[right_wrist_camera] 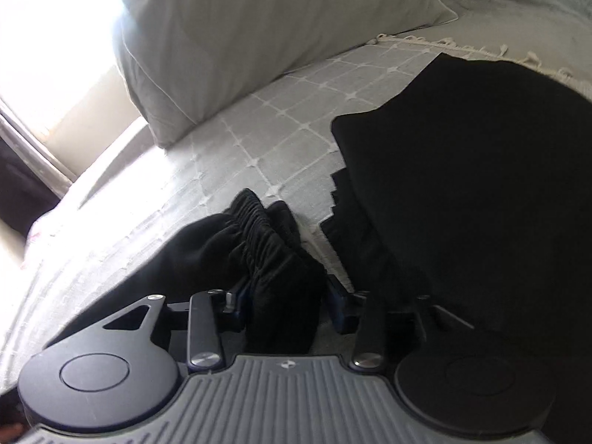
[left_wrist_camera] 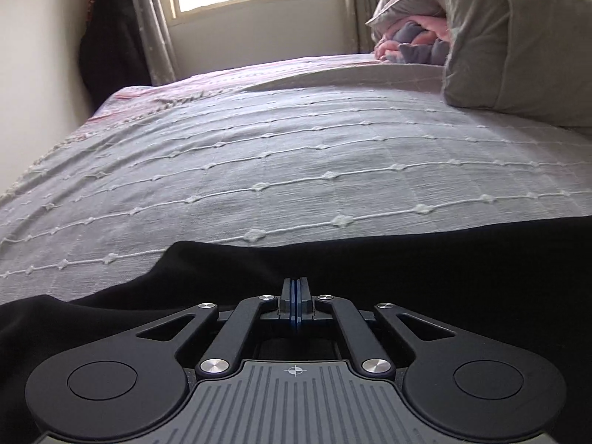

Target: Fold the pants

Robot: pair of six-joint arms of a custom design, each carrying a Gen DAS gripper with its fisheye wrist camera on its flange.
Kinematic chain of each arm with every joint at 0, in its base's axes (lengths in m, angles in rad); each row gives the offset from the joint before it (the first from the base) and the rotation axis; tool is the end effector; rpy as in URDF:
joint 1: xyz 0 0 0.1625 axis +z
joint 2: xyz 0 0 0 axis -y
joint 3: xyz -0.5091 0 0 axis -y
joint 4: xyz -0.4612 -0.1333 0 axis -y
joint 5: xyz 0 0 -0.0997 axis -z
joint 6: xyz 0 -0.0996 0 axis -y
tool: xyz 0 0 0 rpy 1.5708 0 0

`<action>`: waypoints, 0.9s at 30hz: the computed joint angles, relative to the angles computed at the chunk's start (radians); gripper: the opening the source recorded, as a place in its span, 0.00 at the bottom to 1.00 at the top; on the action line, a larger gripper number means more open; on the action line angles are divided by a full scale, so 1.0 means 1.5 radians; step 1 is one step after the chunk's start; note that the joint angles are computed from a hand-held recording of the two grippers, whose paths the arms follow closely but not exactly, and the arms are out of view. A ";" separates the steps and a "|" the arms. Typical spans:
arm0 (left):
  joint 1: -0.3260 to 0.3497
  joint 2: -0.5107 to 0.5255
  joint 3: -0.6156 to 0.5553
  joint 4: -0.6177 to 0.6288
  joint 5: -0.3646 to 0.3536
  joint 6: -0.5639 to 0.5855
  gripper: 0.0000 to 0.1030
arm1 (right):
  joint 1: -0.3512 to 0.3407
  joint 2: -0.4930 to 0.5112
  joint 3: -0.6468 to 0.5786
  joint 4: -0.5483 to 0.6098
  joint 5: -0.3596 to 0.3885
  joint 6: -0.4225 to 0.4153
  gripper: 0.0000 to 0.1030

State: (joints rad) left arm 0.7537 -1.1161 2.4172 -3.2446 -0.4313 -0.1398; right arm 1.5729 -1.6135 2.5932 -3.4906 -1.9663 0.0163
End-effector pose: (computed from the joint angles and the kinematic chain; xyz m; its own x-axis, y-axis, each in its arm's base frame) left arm -0.1783 -0.4742 0.1729 -0.6168 -0.0111 -0.7871 0.5990 0.6421 -0.4785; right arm 0.0957 -0.3681 0.3145 -0.9234 0.3188 0.2140 0.0138 0.5846 -0.8112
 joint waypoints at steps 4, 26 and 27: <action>-0.011 0.021 -0.010 0.005 -0.074 0.004 0.03 | 0.017 0.010 -0.005 0.023 -0.027 -0.018 0.83; -0.072 0.206 -0.135 -0.050 -0.198 0.036 0.09 | 0.025 0.041 -0.008 -0.020 -0.048 -0.021 0.83; -0.070 0.182 -0.116 -0.050 -0.189 0.033 0.09 | 0.023 0.037 -0.006 -0.019 -0.042 -0.020 0.83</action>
